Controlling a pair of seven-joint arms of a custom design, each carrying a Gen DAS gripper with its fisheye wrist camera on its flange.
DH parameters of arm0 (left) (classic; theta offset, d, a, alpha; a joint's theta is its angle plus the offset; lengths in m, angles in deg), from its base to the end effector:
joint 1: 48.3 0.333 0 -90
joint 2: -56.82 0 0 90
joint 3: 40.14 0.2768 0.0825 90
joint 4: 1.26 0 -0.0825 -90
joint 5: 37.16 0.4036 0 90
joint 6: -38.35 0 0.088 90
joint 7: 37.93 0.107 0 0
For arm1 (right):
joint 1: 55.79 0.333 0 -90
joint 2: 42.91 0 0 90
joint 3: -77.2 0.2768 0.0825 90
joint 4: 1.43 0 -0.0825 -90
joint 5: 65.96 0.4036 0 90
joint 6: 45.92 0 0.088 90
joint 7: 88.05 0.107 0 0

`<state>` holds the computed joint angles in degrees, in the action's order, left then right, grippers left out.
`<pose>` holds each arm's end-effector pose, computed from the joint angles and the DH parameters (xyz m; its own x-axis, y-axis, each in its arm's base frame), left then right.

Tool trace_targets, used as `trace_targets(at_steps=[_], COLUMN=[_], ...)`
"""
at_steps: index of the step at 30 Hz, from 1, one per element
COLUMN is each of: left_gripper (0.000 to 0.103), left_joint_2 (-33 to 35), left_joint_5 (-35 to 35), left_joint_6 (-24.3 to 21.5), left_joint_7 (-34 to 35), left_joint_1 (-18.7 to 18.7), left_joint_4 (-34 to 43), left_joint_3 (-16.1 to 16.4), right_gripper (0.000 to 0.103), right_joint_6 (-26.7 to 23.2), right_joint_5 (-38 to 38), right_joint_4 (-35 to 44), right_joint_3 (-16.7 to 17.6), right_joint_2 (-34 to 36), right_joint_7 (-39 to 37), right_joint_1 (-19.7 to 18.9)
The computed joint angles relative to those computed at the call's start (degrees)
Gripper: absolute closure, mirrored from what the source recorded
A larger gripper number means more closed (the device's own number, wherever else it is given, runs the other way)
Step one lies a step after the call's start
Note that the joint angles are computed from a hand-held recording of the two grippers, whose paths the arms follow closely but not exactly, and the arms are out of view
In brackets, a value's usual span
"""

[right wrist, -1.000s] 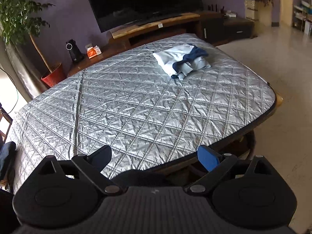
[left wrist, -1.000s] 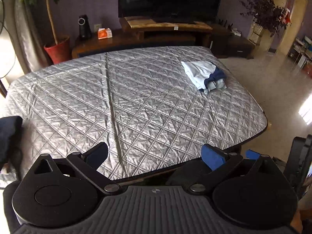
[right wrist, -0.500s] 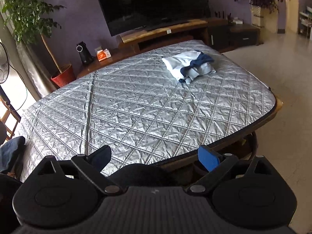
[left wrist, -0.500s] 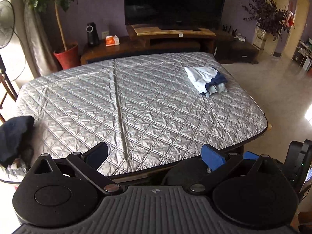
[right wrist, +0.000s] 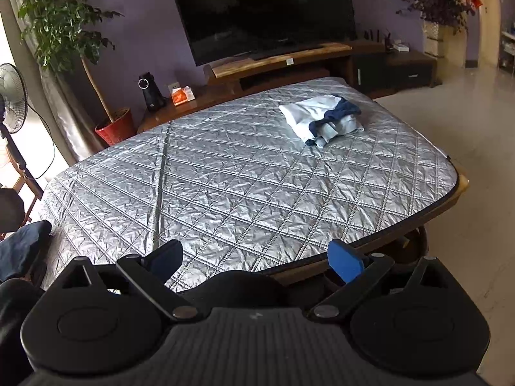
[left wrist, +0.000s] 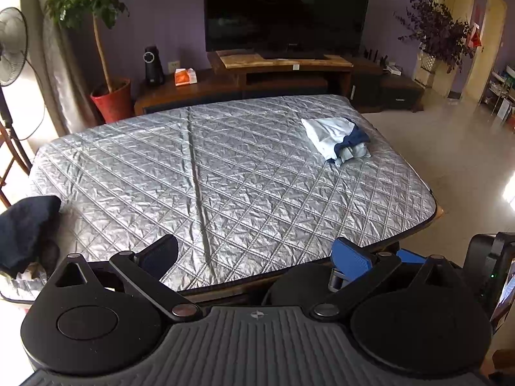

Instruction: Fold clothes

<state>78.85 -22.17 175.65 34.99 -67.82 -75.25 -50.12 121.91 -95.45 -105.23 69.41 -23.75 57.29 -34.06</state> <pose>0.6448 -0.3336 0.5795 -0.3020 -0.9533 0.0054 -0.7017 0.2185 -0.6781 0.6556 0.2031 0.3969 -0.1379 -0.9659 -0.2192 -0.6661 0.2542 -0.7012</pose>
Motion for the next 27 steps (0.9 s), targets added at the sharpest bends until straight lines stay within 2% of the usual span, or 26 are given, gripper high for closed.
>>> trace_targets(at_steps=[27], left_gripper=[0.001], left_joint_2=[-2.51], left_joint_5=[1.0], left_joint_6=[0.9], left_joint_7=[-0.33], left_joint_1=[0.04], left_joint_4=[-3.2], left_joint_3=[-0.36], right_gripper=[0.004], right_joint_6=[1.18], right_joint_5=[-0.67], right_joint_4=[-1.06], right_joint_3=[-0.06], right_joint_2=[-0.83], right_joint_7=[-0.84], right_joint_1=[0.39])
